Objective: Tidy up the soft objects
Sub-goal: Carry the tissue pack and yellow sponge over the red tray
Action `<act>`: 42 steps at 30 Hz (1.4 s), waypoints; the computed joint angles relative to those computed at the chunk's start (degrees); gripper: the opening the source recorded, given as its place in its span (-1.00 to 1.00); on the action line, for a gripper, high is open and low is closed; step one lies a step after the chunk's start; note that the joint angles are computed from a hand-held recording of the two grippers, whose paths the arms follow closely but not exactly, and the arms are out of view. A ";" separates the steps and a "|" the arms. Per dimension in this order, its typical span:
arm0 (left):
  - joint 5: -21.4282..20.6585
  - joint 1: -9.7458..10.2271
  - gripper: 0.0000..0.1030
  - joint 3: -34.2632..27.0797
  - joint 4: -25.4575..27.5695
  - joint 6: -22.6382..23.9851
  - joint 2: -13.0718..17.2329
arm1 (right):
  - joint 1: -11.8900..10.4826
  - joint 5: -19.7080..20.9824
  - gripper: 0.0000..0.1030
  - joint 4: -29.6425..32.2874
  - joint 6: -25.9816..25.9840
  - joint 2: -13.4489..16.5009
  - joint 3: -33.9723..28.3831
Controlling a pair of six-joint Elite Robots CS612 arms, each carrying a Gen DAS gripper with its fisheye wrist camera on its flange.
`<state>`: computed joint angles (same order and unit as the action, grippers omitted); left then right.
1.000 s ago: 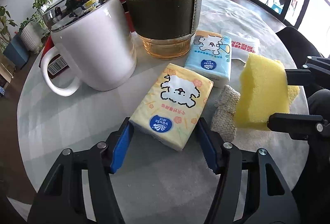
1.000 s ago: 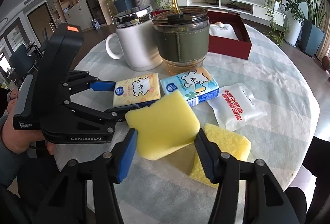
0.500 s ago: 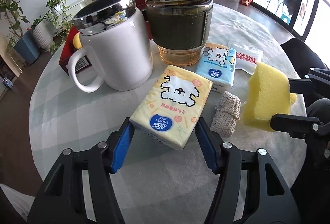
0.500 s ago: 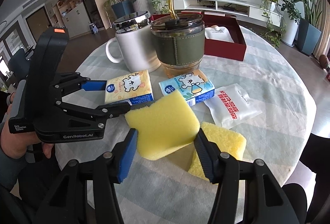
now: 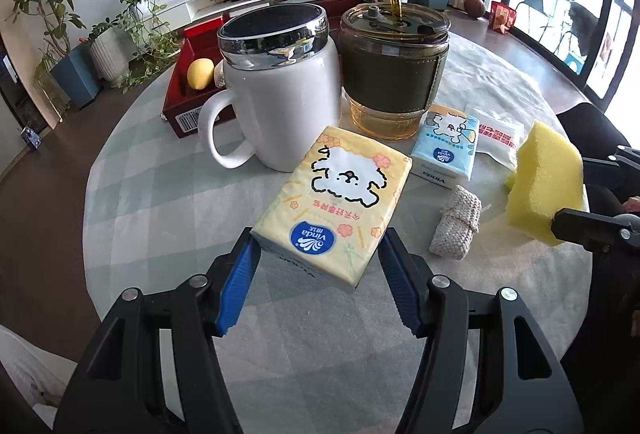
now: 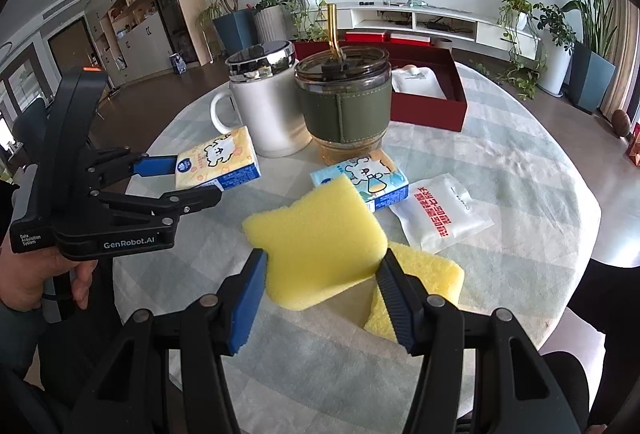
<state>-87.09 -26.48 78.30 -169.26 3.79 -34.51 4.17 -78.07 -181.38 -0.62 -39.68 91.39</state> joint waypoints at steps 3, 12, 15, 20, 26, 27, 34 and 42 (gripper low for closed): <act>0.18 0.10 0.14 0.04 -0.33 -0.40 -0.10 | -0.03 -0.55 0.14 -0.62 0.03 -0.32 0.22; 0.74 0.69 0.14 -1.03 -0.27 -1.70 0.05 | -0.48 -1.77 0.14 -1.02 0.44 -0.79 0.07; 1.00 1.04 0.14 -1.43 -0.58 -2.41 0.01 | -0.62 -2.15 0.14 -1.08 0.47 -0.70 -0.42; 1.66 1.61 0.14 -2.01 -1.02 -3.30 -0.10 | -0.88 -2.63 0.14 -0.99 0.26 -0.52 -1.43; 2.94 2.73 0.14 -4.17 -0.69 -4.68 0.40 | -1.36 -3.94 0.14 -0.99 0.31 -0.35 -2.70; 3.24 2.92 0.14 -4.61 -0.69 -4.96 0.50 | -1.43 -4.23 0.14 -0.93 0.16 -0.33 -2.90; 4.21 3.91 0.14 -8.00 0.99 -5.66 1.63 | -1.93 -5.29 0.14 0.53 -0.10 0.30 -5.23; 3.26 4.82 0.14 -12.86 4.72 -5.69 3.93 | -2.90 -6.26 0.14 2.95 0.13 1.73 -8.93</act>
